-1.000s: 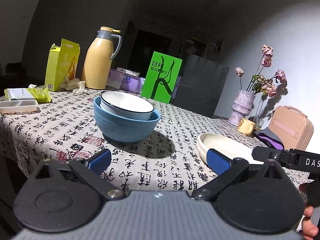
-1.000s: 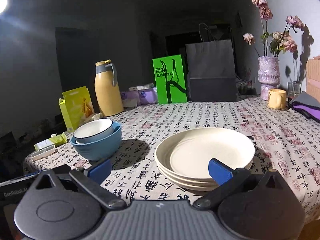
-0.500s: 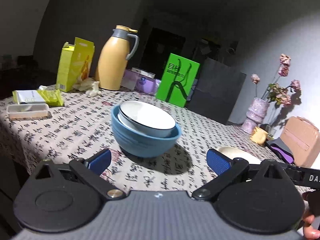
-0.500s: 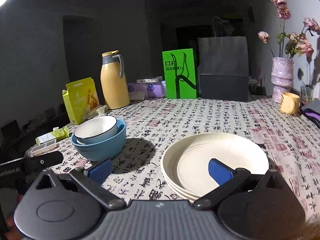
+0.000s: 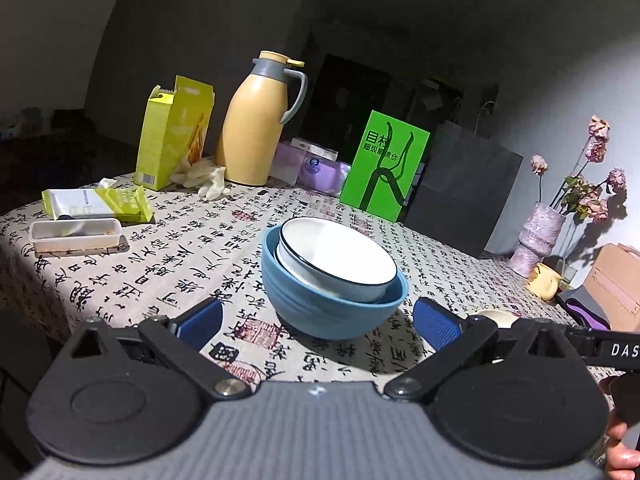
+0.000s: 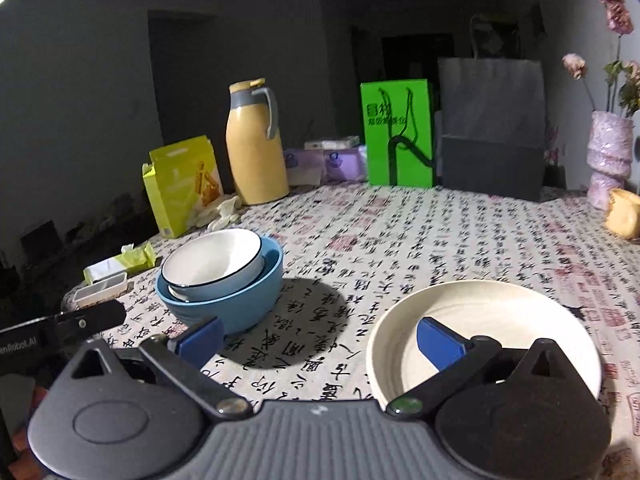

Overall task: Organize plates and bowls
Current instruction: 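Move both open grippers back toward the blue bowl stack, then close both grippers on the rim of the blue bowl stack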

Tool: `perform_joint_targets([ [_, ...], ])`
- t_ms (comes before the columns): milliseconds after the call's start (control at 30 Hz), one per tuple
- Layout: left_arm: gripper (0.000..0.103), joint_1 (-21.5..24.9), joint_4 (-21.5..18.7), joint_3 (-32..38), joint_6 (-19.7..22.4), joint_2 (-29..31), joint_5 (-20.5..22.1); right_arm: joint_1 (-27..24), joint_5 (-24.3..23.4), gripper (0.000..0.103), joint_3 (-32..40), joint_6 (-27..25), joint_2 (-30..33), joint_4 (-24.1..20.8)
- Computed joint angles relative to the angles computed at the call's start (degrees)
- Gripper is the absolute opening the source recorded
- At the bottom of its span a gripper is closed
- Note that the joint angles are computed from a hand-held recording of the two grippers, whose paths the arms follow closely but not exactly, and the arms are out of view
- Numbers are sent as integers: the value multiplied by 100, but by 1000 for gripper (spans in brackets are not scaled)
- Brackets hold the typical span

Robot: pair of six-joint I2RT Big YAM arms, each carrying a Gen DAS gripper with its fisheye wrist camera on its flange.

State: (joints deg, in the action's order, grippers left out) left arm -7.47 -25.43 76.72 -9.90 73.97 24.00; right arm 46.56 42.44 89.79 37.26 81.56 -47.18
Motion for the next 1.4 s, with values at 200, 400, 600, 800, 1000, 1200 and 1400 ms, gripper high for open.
perform_joint_targets([
  [200,103,-54,-336,499,46,347,-179,-265,-401,103,369,-50,249,-156],
  [400,103,-32,-846,1138,68,778,-114,-555,-844,103,826,-154,563,-286],
  [600,103,-27,-1524,1936,152,1289,-167,-826,-1387,103,1253,-54,924,-446],
  [800,103,-102,-2295,2846,256,1887,-498,-1026,-1809,103,1684,75,1284,-656],
  [1000,103,-127,-3373,3885,213,2600,-503,-1156,-2168,103,2229,119,1684,-900],
  [1200,103,-133,-4000,4621,233,3076,-508,-1278,-2527,103,2821,283,2094,-1206],
  [1400,103,-103,-4565,5308,334,3514,-350,-1398,-2958,103,2966,626,2277,-1272],
])
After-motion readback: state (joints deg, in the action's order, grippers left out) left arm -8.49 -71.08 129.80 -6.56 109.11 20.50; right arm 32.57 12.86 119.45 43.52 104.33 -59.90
